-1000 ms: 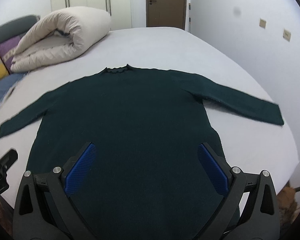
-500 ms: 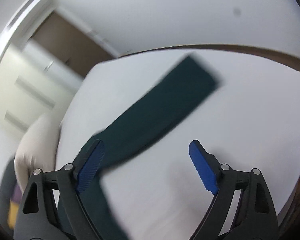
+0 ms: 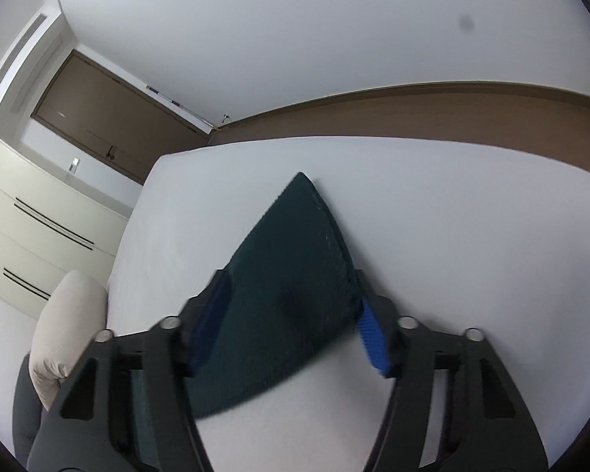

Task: Fold small clothes
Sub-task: 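Grasp the sweater sleeve cuff with the right gripper and lift it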

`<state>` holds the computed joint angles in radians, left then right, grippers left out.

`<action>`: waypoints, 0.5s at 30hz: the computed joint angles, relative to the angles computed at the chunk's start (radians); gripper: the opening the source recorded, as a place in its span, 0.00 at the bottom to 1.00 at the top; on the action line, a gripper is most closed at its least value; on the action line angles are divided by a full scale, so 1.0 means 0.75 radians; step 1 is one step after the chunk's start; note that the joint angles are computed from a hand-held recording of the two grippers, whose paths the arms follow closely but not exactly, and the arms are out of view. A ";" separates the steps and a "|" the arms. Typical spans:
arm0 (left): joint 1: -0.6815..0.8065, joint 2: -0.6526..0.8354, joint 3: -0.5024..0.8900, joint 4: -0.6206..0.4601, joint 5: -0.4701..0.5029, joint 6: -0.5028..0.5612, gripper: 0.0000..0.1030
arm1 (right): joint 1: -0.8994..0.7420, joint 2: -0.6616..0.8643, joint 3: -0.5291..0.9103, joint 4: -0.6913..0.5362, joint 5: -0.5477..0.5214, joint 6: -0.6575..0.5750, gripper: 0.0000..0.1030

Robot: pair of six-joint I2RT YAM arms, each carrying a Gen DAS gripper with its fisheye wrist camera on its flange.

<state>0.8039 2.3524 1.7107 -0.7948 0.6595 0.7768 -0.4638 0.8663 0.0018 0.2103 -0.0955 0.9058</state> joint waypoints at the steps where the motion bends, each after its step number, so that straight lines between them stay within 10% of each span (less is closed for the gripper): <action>1: -0.003 0.017 0.020 -0.012 0.003 0.003 1.00 | -0.031 0.084 0.022 0.048 -0.025 -0.020 0.29; 3: -0.006 0.054 0.070 -0.054 0.021 0.018 1.00 | -0.071 0.197 0.068 0.079 -0.047 -0.052 0.11; 7: -0.019 0.138 0.207 -0.150 0.057 0.037 0.99 | -0.122 0.199 0.158 -0.017 -0.055 -0.202 0.07; 15: -0.036 0.305 0.533 -0.369 0.170 0.037 0.99 | 0.632 0.390 0.637 -0.204 0.363 -0.150 0.07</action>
